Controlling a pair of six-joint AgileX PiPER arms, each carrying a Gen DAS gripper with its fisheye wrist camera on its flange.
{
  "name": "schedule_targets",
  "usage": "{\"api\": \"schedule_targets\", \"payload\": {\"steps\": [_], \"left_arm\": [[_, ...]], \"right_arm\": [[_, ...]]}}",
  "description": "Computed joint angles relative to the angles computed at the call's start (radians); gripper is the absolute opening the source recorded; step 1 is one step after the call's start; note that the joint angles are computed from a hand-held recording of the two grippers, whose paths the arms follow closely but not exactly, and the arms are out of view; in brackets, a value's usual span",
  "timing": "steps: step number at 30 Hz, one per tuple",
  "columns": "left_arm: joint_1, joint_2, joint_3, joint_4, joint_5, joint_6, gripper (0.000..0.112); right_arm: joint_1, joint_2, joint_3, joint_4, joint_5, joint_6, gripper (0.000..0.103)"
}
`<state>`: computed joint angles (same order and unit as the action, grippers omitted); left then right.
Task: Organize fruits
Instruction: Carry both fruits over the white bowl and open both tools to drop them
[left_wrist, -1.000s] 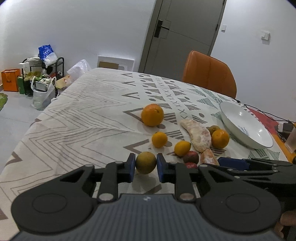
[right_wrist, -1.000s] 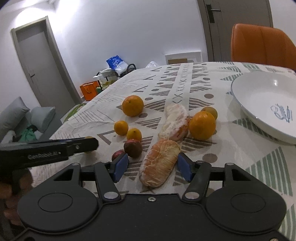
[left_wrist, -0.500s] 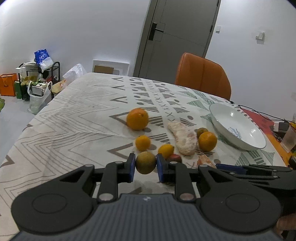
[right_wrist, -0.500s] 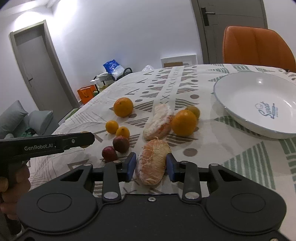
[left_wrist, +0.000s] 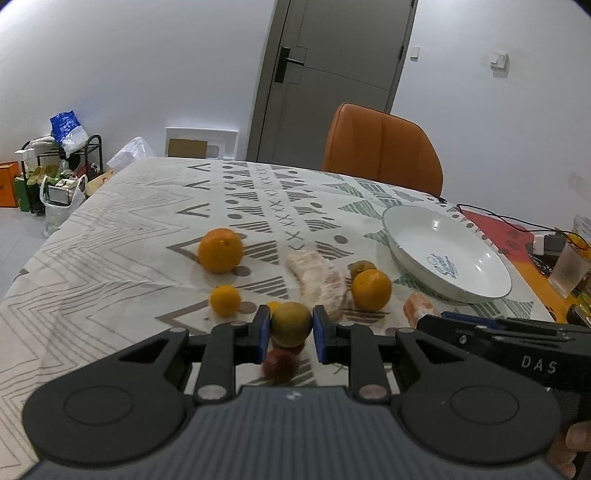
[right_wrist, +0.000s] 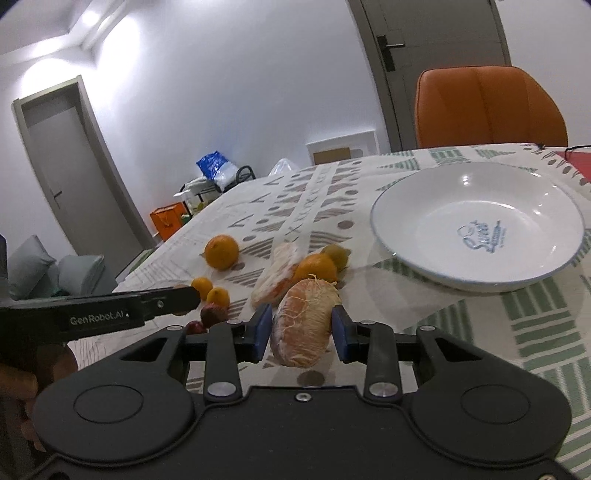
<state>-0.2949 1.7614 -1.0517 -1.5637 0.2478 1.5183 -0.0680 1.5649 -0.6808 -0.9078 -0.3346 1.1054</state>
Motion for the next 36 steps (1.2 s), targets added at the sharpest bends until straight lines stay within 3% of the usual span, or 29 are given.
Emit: {"api": "schedule_targets", "payload": {"steps": [15, 23, 36], "left_arm": [[-0.13, 0.027, -0.064, 0.055, -0.092, -0.073, 0.023], [-0.186, 0.055, -0.119, 0.201, -0.119, -0.222, 0.023], [-0.261, 0.131, -0.243, 0.586, -0.13, -0.606, 0.023]], "right_arm": [[-0.169, -0.039, 0.05, -0.068, -0.1, 0.018, 0.033], [-0.253, -0.048, 0.057, -0.116, -0.139, 0.038, 0.033], [-0.351, -0.022, 0.033, -0.162, -0.186, 0.057, 0.033]]}}
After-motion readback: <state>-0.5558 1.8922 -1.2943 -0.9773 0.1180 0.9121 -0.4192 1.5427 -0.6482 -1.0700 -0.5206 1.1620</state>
